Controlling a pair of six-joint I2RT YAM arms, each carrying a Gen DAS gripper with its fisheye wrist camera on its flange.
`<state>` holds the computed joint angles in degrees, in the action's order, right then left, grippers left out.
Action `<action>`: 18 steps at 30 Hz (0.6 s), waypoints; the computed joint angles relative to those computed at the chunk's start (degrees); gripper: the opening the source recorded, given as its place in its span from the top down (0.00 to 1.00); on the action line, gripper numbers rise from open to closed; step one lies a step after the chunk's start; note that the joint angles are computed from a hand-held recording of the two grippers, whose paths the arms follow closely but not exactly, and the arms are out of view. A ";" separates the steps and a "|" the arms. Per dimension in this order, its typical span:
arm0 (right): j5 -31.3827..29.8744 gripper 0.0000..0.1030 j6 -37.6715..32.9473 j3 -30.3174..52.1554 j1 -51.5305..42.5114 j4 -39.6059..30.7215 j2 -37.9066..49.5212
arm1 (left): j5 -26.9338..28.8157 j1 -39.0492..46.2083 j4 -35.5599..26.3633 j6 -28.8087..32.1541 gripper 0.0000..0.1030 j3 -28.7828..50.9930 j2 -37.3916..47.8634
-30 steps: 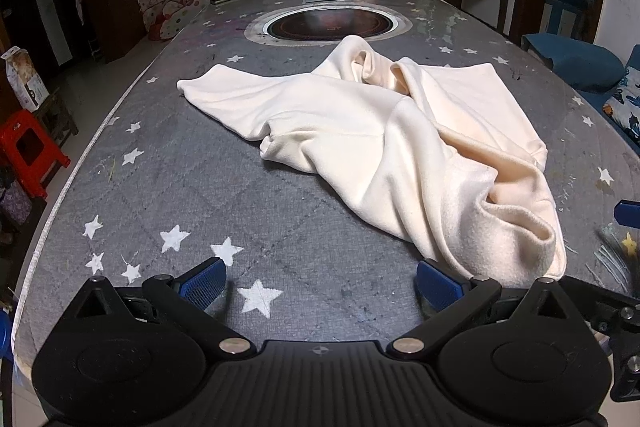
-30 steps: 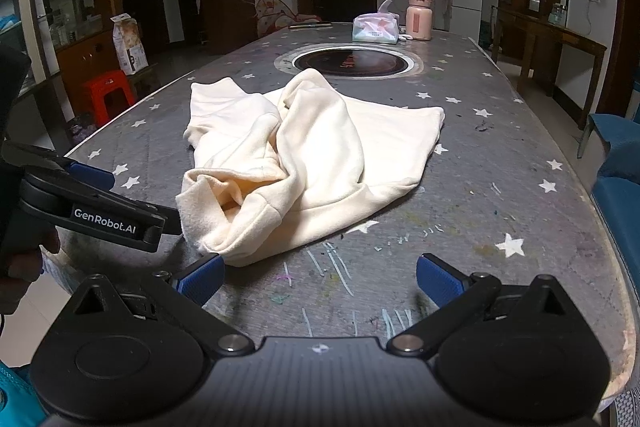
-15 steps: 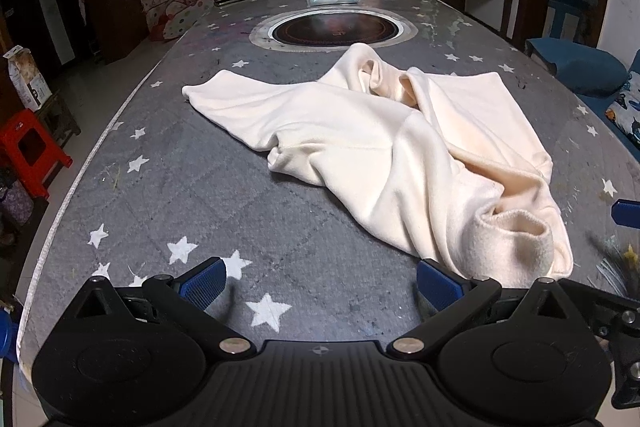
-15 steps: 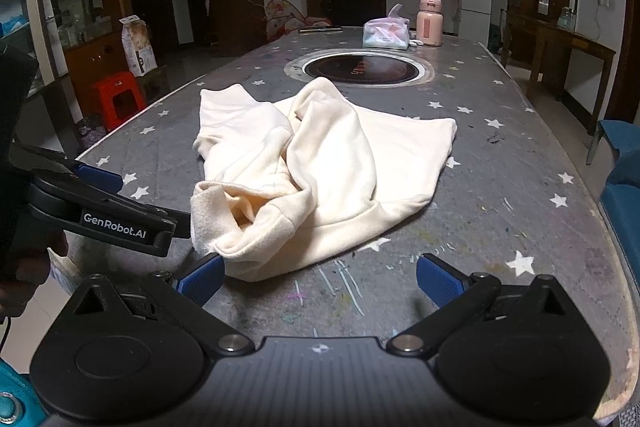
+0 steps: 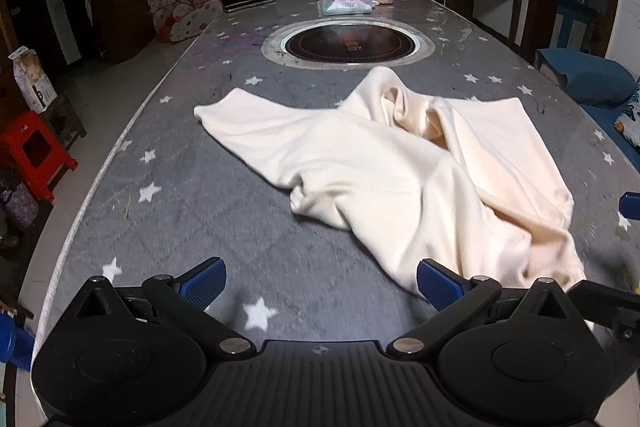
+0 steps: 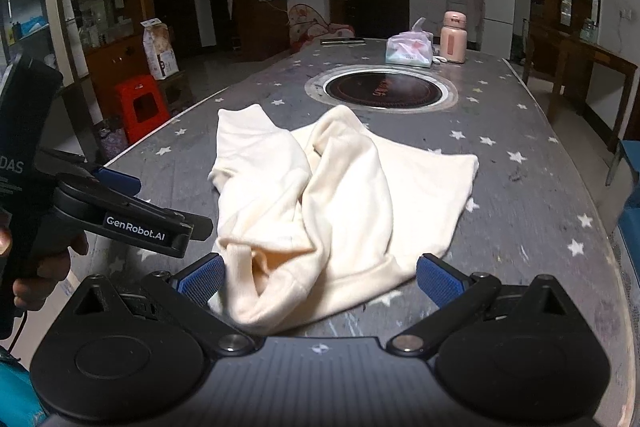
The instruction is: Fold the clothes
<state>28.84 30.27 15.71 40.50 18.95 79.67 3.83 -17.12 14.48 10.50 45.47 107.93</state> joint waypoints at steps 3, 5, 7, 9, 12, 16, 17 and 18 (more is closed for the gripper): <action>-2.50 0.00 -2.71 1.23 -3.51 1.15 0.91 | 0.27 0.32 -1.42 0.25 0.00 3.03 1.41; -4.29 0.00 -4.32 2.43 -6.09 1.71 2.07 | 0.06 0.50 -2.18 0.31 0.00 5.17 2.73; -6.29 0.00 -6.39 4.28 -9.24 2.24 4.03 | -0.18 0.66 -3.00 0.34 0.00 7.35 4.06; -8.30 0.00 -8.40 6.28 -12.08 2.59 6.13 | -0.32 0.91 -4.43 0.24 0.00 10.18 5.87; -11.12 0.01 -11.14 9.34 -16.09 3.34 9.37 | -0.64 1.13 -5.73 0.27 0.00 13.81 8.26; -14.89 0.08 -13.50 13.97 -20.95 3.59 14.27 | -1.16 1.16 -6.33 0.86 0.00 18.24 11.19; -16.04 0.10 -13.92 15.51 -22.15 3.41 15.87 | -1.08 1.21 -6.48 1.04 0.00 19.44 11.95; -16.94 0.12 -14.31 17.07 -23.17 3.15 17.42 | -1.21 1.20 -6.81 1.13 0.00 20.60 12.68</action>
